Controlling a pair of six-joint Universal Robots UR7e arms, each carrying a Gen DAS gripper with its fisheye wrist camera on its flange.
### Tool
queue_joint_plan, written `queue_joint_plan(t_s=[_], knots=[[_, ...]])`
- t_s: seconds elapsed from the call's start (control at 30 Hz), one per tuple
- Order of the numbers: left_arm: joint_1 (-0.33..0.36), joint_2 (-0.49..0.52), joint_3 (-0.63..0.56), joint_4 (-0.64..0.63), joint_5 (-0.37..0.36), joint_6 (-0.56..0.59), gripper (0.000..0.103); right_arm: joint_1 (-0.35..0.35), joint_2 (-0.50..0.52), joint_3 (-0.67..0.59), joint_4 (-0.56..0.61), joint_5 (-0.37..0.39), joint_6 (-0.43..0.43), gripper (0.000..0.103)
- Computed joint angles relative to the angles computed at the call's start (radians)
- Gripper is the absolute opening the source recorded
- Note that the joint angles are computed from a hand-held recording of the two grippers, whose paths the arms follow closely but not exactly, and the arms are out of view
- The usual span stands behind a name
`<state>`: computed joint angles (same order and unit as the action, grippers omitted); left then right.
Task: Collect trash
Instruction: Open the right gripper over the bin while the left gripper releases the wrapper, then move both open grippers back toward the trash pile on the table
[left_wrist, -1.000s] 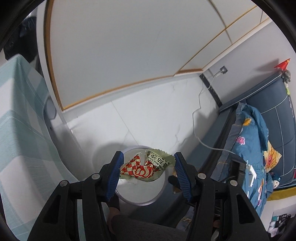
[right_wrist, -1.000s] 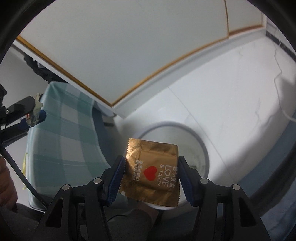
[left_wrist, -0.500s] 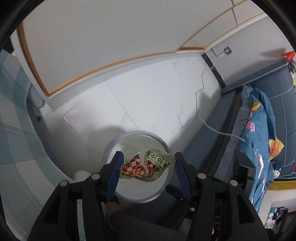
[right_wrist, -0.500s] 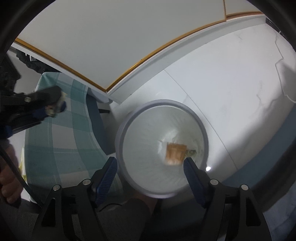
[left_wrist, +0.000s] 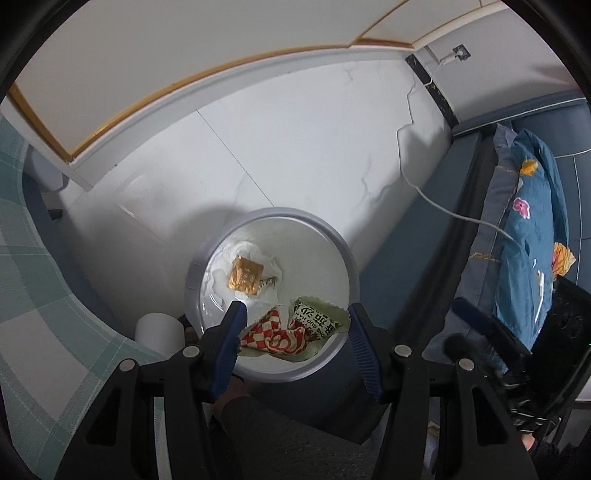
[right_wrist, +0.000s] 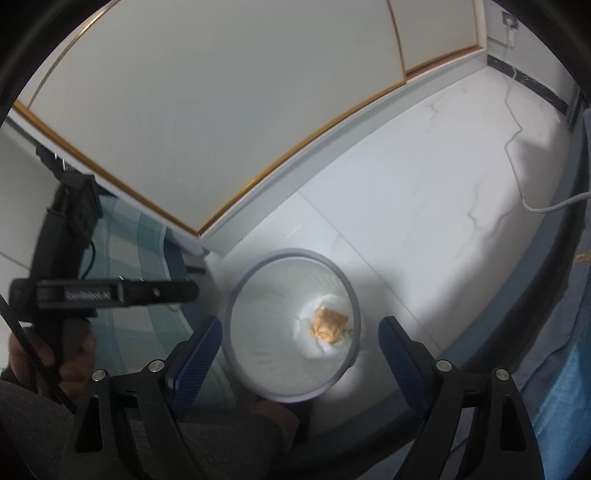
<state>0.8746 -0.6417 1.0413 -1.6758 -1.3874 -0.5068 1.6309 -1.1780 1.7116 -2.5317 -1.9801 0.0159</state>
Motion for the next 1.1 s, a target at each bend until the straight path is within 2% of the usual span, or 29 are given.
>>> queue_joint_plan(t_s=[0.17, 0.37, 0.43, 0.47, 0.57, 0.77, 0.83, 0.93, 1.1], knots=[[0.009, 0.015, -0.015, 0.02, -0.054, 0.019, 0.052, -0.001, 0.002, 0.0, -0.004, -0.005, 0.017, 0.087], [0.009, -0.002, 0.009, -0.016, -0.036, 0.017, 0.054, 0.001, -0.002, -0.003, -0.008, -0.006, 0.034, 0.087], [0.007, -0.006, 0.013, -0.017, -0.035, 0.022, 0.066, 0.002, -0.005, -0.001, -0.003, -0.012, 0.038, 0.087], [0.006, -0.006, 0.013, -0.013, -0.036, 0.024, 0.068, 0.003, -0.005, -0.001, -0.002, -0.015, 0.038, 0.087], [0.007, -0.005, 0.009, 0.002, -0.059, 0.03, 0.07, 0.007, -0.009, 0.004, -0.006, -0.018, 0.035, 0.087], [0.002, -0.044, 0.051, -0.027, -0.047, -0.003, 0.071, 0.019, -0.02, 0.013, -0.017, -0.034, 0.037, 0.087], [-0.007, -0.069, 0.08, -0.059, -0.017, -0.018, 0.071, 0.025, -0.022, 0.013, -0.017, -0.04, 0.04, 0.087], [-0.035, -0.108, 0.121, -0.101, 0.088, -0.033, 0.071, 0.036, -0.023, 0.012, -0.021, -0.042, 0.039, 0.087], [-0.078, -0.173, 0.188, -0.18, 0.207, -0.027, 0.071, 0.07, -0.021, 0.005, -0.029, -0.043, 0.029, 0.089]])
